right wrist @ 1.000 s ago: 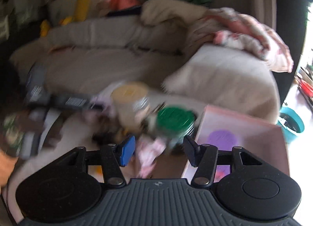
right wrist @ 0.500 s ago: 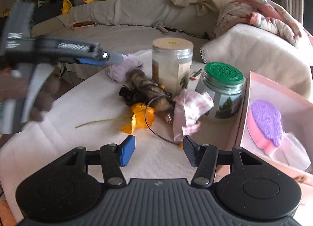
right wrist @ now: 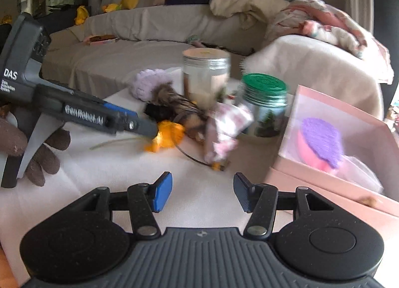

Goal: Organize soft objects

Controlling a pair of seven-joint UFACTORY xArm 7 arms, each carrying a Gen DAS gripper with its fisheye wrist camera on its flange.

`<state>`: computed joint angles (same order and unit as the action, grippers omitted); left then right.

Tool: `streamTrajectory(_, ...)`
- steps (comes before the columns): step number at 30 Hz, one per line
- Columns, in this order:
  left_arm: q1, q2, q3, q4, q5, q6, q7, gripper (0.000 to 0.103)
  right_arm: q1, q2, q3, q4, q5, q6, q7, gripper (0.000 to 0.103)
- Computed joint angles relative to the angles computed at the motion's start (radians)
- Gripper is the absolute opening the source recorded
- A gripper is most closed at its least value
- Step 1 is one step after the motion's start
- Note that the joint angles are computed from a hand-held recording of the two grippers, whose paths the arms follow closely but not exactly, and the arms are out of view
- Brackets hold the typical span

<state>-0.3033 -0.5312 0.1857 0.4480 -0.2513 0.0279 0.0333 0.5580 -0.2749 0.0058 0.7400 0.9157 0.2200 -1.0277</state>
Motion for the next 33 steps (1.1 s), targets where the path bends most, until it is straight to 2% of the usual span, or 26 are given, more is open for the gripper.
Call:
streamTrajectory(3, 0.147, -0.031, -0.081, -0.027, 0.014, -0.048, -0.085, 0.065, -0.008, 0.047, 0.041, 0.071, -0.031, 0.067, 0.099, 0.055)
streamTrajectory(5, 0.189, -0.039, -0.088, -0.037, 0.034, -0.066, -0.112, 0.065, -0.013, 0.099, 0.086, 0.116, -0.048, 0.034, 0.170, 0.055)
streamTrajectory(6, 0.177, -0.041, -0.065, -0.038, 0.042, -0.065, -0.110, 0.065, -0.005, 0.124, 0.101, 0.133, -0.038, -0.001, 0.169, 0.055)
streamTrajectory(8, 0.131, -0.048, -0.009, -0.036, 0.055, -0.055, -0.089, 0.065, 0.002, 0.194, 0.141, 0.172, -0.062, -0.098, 0.171, 0.054)
streamTrajectory(9, 0.094, -0.050, 0.028, -0.034, 0.059, -0.050, -0.067, 0.065, -0.005, 0.220, 0.158, 0.186, -0.108, -0.119, 0.198, 0.049)
streamTrajectory(10, 0.037, -0.058, 0.084, -0.029, 0.059, -0.037, -0.031, 0.065, -0.013, 0.243, 0.170, 0.201, -0.154, -0.118, 0.218, 0.044)
streamTrajectory(12, -0.053, -0.061, 0.164, -0.016, 0.045, -0.008, 0.034, 0.065, -0.045, 0.264, 0.186, 0.220, -0.294, -0.059, 0.321, 0.023)
streamTrajectory(13, -0.082, -0.062, 0.190, -0.008, 0.034, 0.011, 0.066, 0.065, -0.060, 0.260, 0.189, 0.224, -0.326, -0.011, 0.353, 0.020)
streamTrajectory(16, -0.170, -0.019, 0.237, 0.024, -0.010, 0.008, 0.135, 0.065, -0.082, 0.193, 0.187, 0.157, -0.338, 0.027, 0.332, 0.018)
streamTrajectory(17, -0.210, -0.002, 0.261, 0.041, -0.029, 0.010, 0.161, 0.065, -0.077, 0.161, 0.179, 0.117, -0.324, 0.006, 0.302, 0.018)
streamTrajectory(19, -0.259, 0.045, 0.286, 0.077, -0.067, 0.007, 0.190, 0.065, -0.074, 0.094, 0.165, 0.027, -0.363, -0.050, 0.294, 0.018)
streamTrajectory(20, -0.263, 0.074, 0.282, 0.091, -0.082, 0.000, 0.195, 0.065, -0.057, 0.062, 0.140, -0.008, -0.355, -0.061, 0.273, 0.018)
streamTrajectory(22, -0.257, 0.146, 0.259, 0.127, -0.108, -0.015, 0.196, 0.065, 0.024, 0.015, 0.047, -0.042, -0.261, -0.036, 0.182, 0.019)
streamTrajectory(24, -0.268, 0.202, 0.258, 0.162, -0.139, -0.013, 0.212, 0.065, 0.069, -0.019, -0.015, -0.066, -0.180, -0.009, 0.109, 0.025)
streamTrajectory(27, -0.191, 0.242, 0.179, 0.177, -0.134, 0.010, 0.203, 0.064, 0.109, -0.033, -0.046, -0.095, -0.097, -0.057, 0.041, 0.038)
streamTrajectory(28, -0.157, 0.234, 0.147, 0.170, -0.123, 0.021, 0.203, 0.059, 0.130, -0.032, -0.066, -0.096, -0.061, -0.067, 0.010, 0.040)
streamTrajectory(30, -0.131, 0.189, 0.123, 0.151, -0.121, 0.076, 0.241, 0.057, 0.152, -0.027, -0.093, -0.089, 0.005, -0.069, -0.040, 0.045)
streamTrajectory(33, -0.111, 0.084, 0.104, 0.110, -0.121, 0.202, 0.326, 0.057, 0.141, -0.026, -0.105, -0.070, 0.072, -0.017, -0.094, 0.052)
